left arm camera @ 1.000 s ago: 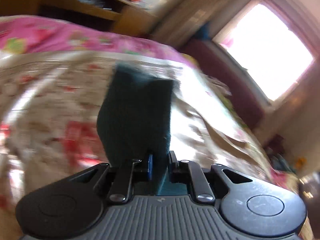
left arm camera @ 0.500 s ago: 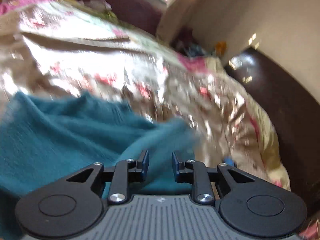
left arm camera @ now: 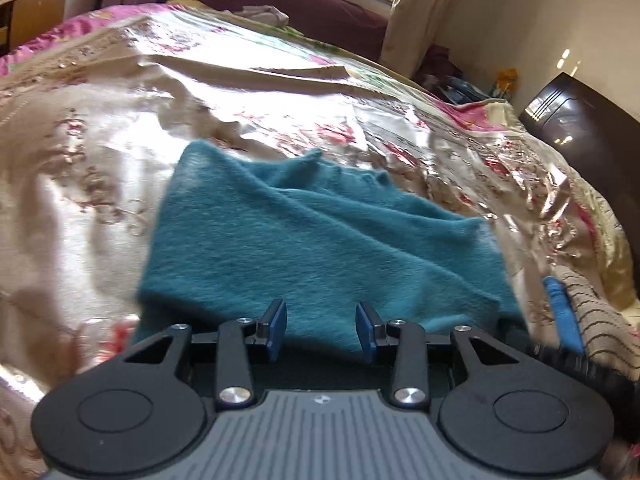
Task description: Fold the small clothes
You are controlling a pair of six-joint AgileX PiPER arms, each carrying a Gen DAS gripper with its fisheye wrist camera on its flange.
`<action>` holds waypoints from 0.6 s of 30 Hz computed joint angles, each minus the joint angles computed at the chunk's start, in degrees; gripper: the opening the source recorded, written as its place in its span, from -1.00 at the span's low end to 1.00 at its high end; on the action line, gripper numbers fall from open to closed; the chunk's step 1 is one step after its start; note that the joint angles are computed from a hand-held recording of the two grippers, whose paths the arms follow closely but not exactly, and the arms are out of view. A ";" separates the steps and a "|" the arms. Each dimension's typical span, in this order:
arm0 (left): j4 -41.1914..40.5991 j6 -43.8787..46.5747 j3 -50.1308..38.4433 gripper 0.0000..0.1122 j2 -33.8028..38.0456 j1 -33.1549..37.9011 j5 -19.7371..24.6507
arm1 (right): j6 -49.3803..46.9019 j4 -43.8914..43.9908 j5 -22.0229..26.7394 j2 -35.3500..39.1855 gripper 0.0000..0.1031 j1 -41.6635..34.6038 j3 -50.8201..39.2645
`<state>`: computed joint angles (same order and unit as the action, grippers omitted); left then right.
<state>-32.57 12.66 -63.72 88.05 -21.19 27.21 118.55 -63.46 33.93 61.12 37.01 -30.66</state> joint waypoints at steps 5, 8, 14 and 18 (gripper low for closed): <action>-1.31 3.69 3.64 -0.24 -1.64 -0.58 -3.43 | -9.82 4.47 -7.98 4.92 -0.11 -11.16 -3.35; -4.06 6.52 4.49 -0.22 -1.17 -0.30 -3.99 | -10.90 1.60 -6.96 7.47 -0.11 -10.77 -5.17; -10.50 11.63 6.14 -0.20 -0.43 1.74 -3.57 | -23.61 12.56 -11.42 11.92 -0.11 -13.80 -7.37; -11.67 12.68 6.62 -0.19 -0.49 2.01 -3.66 | -31.62 20.63 -12.85 10.10 -0.27 -14.79 -8.15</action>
<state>-44.25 25.34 -57.10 87.56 -19.18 23.55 86.93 -42.83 21.08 71.22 22.21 -38.81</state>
